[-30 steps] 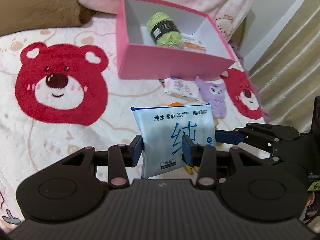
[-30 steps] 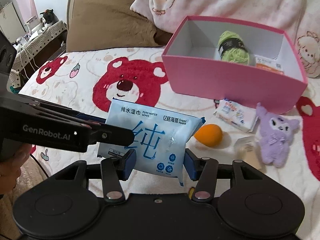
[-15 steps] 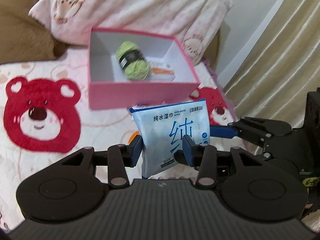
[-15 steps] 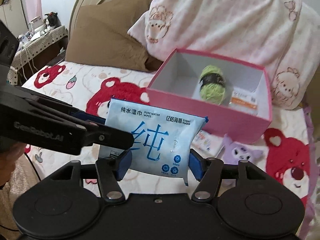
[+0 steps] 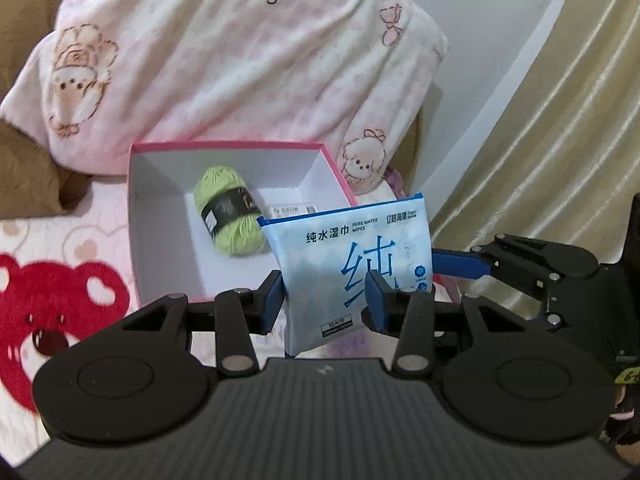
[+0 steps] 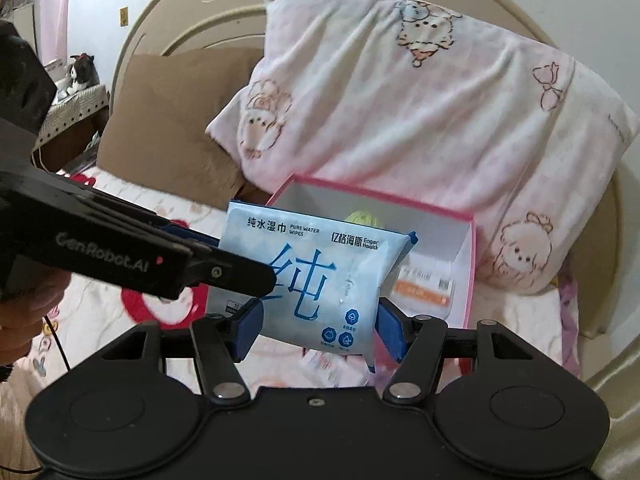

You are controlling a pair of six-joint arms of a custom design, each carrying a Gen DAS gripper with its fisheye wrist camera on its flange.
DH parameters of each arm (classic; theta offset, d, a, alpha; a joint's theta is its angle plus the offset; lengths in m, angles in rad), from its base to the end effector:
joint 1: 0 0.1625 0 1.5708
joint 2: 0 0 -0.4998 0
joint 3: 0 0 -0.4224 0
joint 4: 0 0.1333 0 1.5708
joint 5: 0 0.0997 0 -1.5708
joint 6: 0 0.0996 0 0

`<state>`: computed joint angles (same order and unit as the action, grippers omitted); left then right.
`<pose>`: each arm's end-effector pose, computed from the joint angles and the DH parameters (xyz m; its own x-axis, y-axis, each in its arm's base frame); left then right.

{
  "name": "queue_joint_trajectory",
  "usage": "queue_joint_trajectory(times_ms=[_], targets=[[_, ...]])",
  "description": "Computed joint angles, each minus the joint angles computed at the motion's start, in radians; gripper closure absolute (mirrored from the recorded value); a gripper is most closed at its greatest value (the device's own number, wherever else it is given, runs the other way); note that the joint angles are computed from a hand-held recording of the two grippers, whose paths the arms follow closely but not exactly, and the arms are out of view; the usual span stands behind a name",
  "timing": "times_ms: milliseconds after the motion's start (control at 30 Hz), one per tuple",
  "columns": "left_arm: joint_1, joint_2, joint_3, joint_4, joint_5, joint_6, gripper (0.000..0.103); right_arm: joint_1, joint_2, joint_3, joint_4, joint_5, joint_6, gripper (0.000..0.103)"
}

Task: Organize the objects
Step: 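Lift the wipes pack and carry it toward the pink box, then lower the wipes pack into the pink box and open the left gripper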

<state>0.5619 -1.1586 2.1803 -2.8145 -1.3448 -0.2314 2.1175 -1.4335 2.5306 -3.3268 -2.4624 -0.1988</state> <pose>-0.3735 -0.4190 0.1874 -0.7354 0.6580 -0.1623 0.6748 0.6890 -0.2644 0.2443 -0.2941 0.2933 -0.6876 -0.0546 0.7240 -0.5578 0.6780 -0.4787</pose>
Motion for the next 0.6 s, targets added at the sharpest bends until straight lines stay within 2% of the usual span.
queue_joint_trajectory(times_ms=[233,333,433,467,600], targets=[[0.058,0.161,-0.111,-0.035,0.015,-0.005,0.061,-0.172,0.05,-0.027,-0.078,0.072,-0.127,0.037],[0.093,0.24,-0.139,-0.082,-0.006,-0.02,0.061,-0.243,0.088,-0.037,-0.099,0.057,-0.171,0.04],[0.12,0.303,-0.173,-0.063,-0.028,0.038,0.061,-0.32,0.096,-0.047,-0.075,0.074,-0.143,0.045],[0.123,0.317,-0.179,-0.056,-0.016,0.051,0.061,-0.339,0.091,-0.048,-0.064,0.09,-0.136,0.049],[0.147,0.358,-0.214,-0.007,-0.018,0.045,0.061,-0.377,0.112,-0.056,-0.099,0.112,-0.163,0.052]])
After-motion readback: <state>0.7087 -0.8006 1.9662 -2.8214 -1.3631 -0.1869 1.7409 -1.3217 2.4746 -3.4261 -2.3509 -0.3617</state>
